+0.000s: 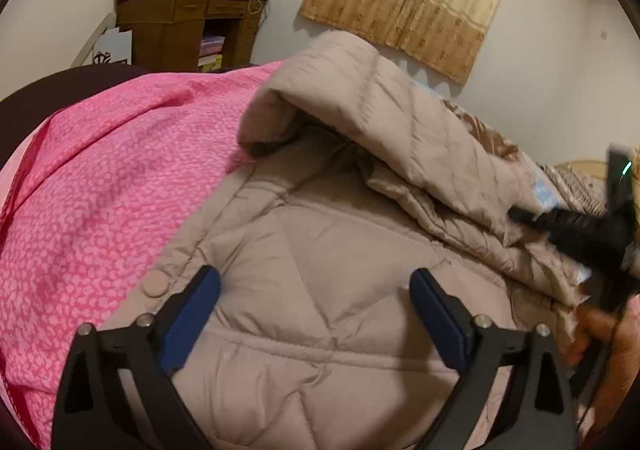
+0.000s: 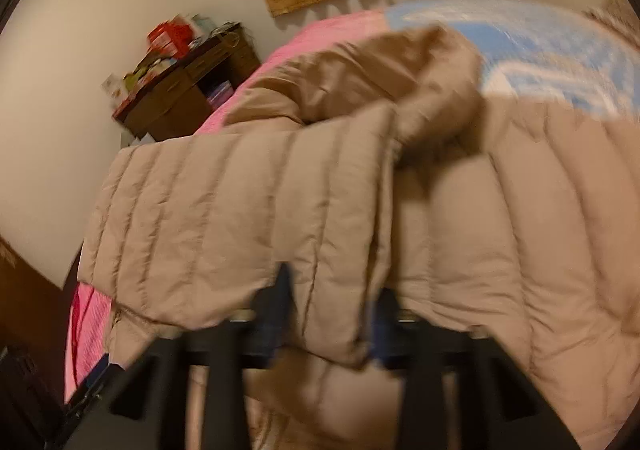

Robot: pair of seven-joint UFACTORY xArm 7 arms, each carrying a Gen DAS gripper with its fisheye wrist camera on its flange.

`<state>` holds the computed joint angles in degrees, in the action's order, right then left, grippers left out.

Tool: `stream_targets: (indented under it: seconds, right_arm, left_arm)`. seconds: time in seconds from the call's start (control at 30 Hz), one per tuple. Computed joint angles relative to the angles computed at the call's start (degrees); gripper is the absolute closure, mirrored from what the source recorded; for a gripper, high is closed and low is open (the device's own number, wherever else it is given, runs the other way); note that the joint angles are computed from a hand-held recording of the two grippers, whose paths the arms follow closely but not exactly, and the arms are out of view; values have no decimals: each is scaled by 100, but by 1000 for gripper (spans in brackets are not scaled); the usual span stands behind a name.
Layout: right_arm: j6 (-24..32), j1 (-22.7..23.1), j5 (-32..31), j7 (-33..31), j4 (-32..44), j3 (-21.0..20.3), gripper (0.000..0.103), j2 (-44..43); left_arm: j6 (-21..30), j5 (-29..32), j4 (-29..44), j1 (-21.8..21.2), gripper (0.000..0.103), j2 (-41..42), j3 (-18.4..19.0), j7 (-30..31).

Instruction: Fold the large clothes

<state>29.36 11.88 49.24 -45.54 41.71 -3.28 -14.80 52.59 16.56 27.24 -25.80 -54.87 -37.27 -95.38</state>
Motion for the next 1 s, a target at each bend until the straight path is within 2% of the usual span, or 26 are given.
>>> stream_targets:
  seconds: [0.1,0.23,0.3,0.4,0.43,0.5,0.57,0.6,0.63,0.67,0.7,0.73,0.77,0.9,0.93,1.0]
  right_arm:
    - [5,88,-37,-253,-34,-82,85,-644]
    - [109,-22,-610,-129,-72,-290,85,-1499]
    - [275,-117,-891,-6,-7,-513,85,-1645]
    - [188,-528,-1603,295,-170,-550,85,-1696]
    - [363,-550,-1622,275,-140,-740,85,-1569]
    - [1084,-298,-1033,-34,-28,-1470,85,-1334]
    - [1497,-215,-147,-264,-53,-1922,84,-1145]
    - [1726,-153,318,-359,-22,-2113,80,-1008]
    - [2126,-90,856,-433,18,-2388,51,-827]
    - [2486,-45,1289,-413,48,-2553,2,-630]
    - [2780,-44,1611,-420,74,-2665,1,-462]
    - [2955,-46,1823,-396,109,-2686,1,-285]
    - [2892,-70,1847,-325,121,-2550,1,-194]
    - [2033,-134,1331,-464,78,-1667,1,-61]
    - [1671,-122,1212,-432,36,-1382,1,-9]
    - [1379,-143,1246,-566,31,-1081,1,138]
  left_arm:
    - [-3,5,-7,-8,5,-2,-12,-30]
    - [14,-15,-52,-62,5,-71,9,-39]
    - [38,-24,-53,-73,5,-71,-3,-40]
    - [66,-38,-64,-102,5,-85,-20,-59]
    - [77,-36,-54,-101,5,-77,-21,-56]
    - [61,-26,-70,-94,5,-60,-26,-65]
    - [60,-23,-94,-114,5,-82,-5,-59]
    - [61,-23,-94,-115,5,-82,-2,-59]
    - [62,-21,-91,-113,5,-76,-5,-60]
    - [61,-19,-89,-111,4,-70,-3,-58]
    - [54,-19,-92,-119,4,-70,4,-51]
    - [47,-23,-104,-131,3,-75,6,-50]
    - [46,-24,-111,-137,3,-78,9,-46]
    - [19,-26,-144,-156,2,-97,20,-42]
    - [17,-29,-143,-155,2,-95,13,-49]
    - [5,-31,-146,-151,1,-89,11,-56]
